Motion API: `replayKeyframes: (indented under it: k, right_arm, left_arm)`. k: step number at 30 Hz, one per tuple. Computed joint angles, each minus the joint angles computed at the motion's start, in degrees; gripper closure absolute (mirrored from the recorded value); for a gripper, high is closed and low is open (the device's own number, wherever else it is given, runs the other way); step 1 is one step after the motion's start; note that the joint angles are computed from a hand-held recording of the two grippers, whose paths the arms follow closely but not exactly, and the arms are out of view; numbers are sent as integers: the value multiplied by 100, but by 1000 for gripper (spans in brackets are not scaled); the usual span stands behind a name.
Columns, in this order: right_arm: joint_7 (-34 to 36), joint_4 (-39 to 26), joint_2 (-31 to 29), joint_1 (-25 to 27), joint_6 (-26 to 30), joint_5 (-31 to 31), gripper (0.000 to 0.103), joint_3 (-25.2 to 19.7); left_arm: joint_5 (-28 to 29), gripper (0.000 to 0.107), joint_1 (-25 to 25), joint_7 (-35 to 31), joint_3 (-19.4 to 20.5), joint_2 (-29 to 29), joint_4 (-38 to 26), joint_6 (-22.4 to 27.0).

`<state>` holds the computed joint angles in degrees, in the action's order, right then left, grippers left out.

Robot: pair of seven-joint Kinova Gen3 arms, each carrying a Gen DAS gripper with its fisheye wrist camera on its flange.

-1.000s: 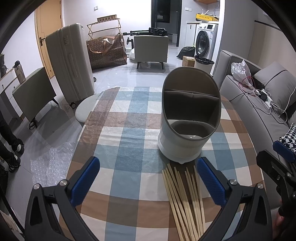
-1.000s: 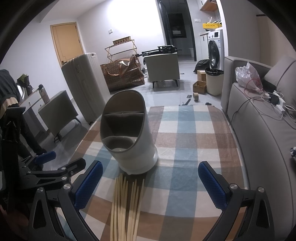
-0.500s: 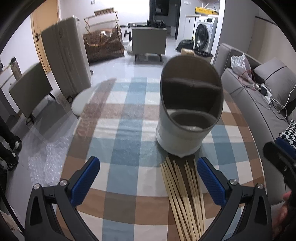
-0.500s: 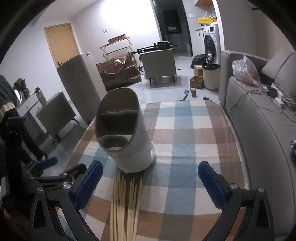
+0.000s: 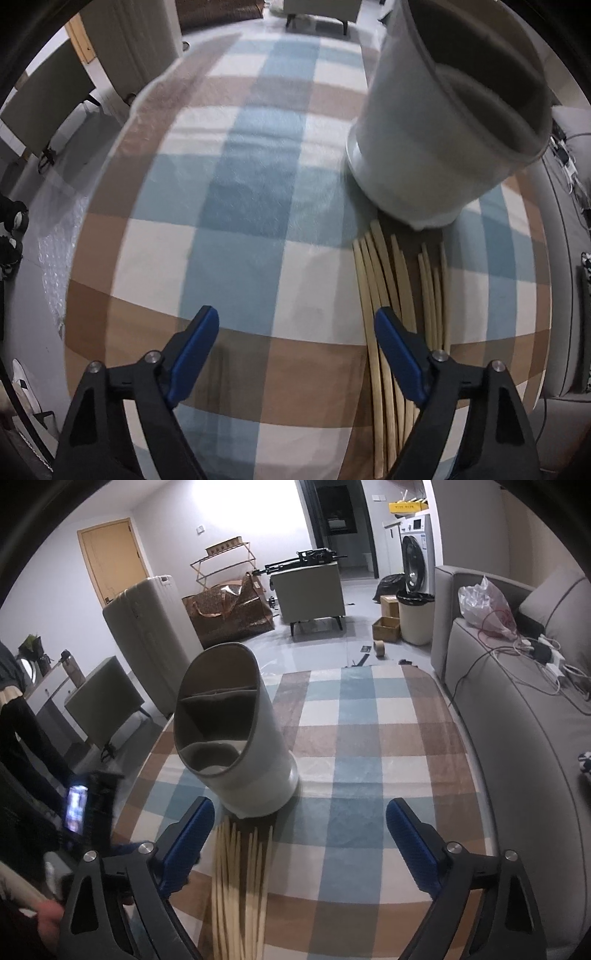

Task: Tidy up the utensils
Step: 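Lower the left gripper onto the wooden chopstick bundle and close on one chopstick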

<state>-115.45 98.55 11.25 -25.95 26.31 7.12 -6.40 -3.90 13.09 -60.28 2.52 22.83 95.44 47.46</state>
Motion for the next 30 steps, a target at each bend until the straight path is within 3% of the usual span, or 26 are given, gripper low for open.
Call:
replayKeyframes:
  k: [5,13,25,30]
  right_arm:
    - [110,-5,-5,46,12,-61,10,-26]
    - [379,25,-33,204,-15,-396,10,-92]
    - [371,3,-33,162,65,-369,10,-65]
    - [450,-47,-13,176,136,-394,10,-91]
  left_arm:
    - [-267,35,260,208,-40,190,-169,269]
    - [137,35,31,151,62,-48,-28,109]
    - [-526,35,502,521,-21,18,-215,651]
    - [-438,50,416,315,78,216,-406,623]
